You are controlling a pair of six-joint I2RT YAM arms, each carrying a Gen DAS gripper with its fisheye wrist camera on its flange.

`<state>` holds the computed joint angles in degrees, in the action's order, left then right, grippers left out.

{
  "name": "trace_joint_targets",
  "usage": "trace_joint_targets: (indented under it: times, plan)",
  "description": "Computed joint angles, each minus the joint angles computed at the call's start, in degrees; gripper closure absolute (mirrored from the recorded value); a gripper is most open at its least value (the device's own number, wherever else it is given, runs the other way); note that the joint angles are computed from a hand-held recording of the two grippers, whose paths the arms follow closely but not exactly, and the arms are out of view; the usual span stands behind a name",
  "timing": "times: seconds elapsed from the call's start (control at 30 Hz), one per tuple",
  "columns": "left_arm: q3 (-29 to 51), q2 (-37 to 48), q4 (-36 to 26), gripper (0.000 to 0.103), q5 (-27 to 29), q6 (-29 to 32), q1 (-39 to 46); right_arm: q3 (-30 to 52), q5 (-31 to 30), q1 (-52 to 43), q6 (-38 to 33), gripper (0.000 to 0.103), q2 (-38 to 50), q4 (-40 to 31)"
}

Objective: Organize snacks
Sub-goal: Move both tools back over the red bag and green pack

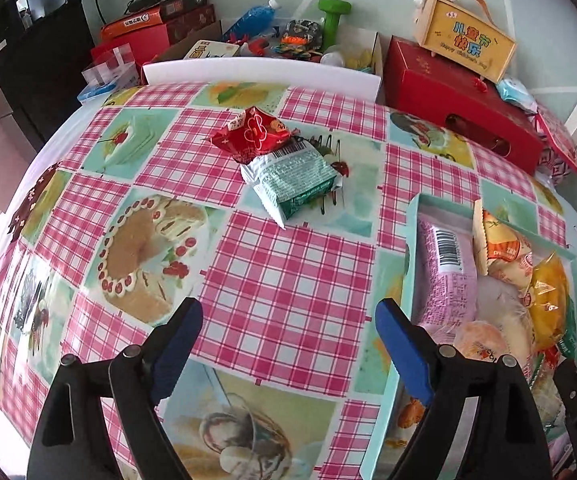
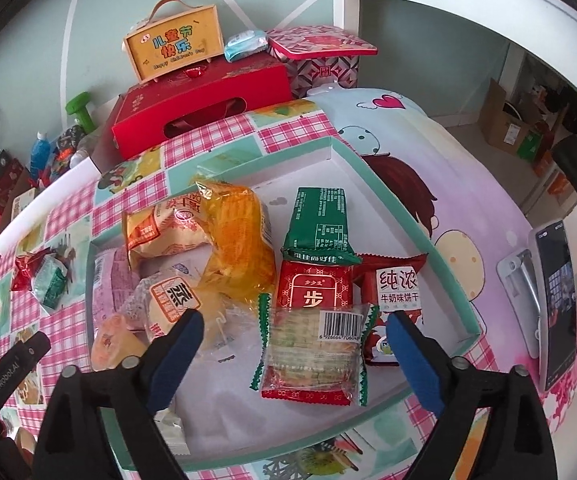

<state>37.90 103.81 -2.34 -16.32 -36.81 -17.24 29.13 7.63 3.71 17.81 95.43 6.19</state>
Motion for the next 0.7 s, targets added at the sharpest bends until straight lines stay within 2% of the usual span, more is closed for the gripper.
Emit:
trace_joint_targets:
  times: [0.17, 0.23, 0.3, 0.7]
  plan:
    - [-0.1, 0.0, 0.3, 0.014, -0.3, -0.3, -0.6, -0.1, -0.3, -0.3, -0.6, 0.005, 0.1, 0.5]
    - [0.1, 0.4, 0.6, 0.008, 0.2, -0.1, -0.3, -0.3, -0.5, -0.2, -0.9, 0.0, 0.0, 1.0]
    - [0.0, 0.5, 1.0, 0.005, 0.5, 0.1, -0.3, -0.6, -0.7, -0.1, -0.8, 0.0, -0.3, 1.3]
    - [-0.9, -1.9, 1.4, 0.005, 0.8, 1.7, 0.1, -0.5, 0.6, 2.5, -1.3, 0.0, -0.9, 1.4]
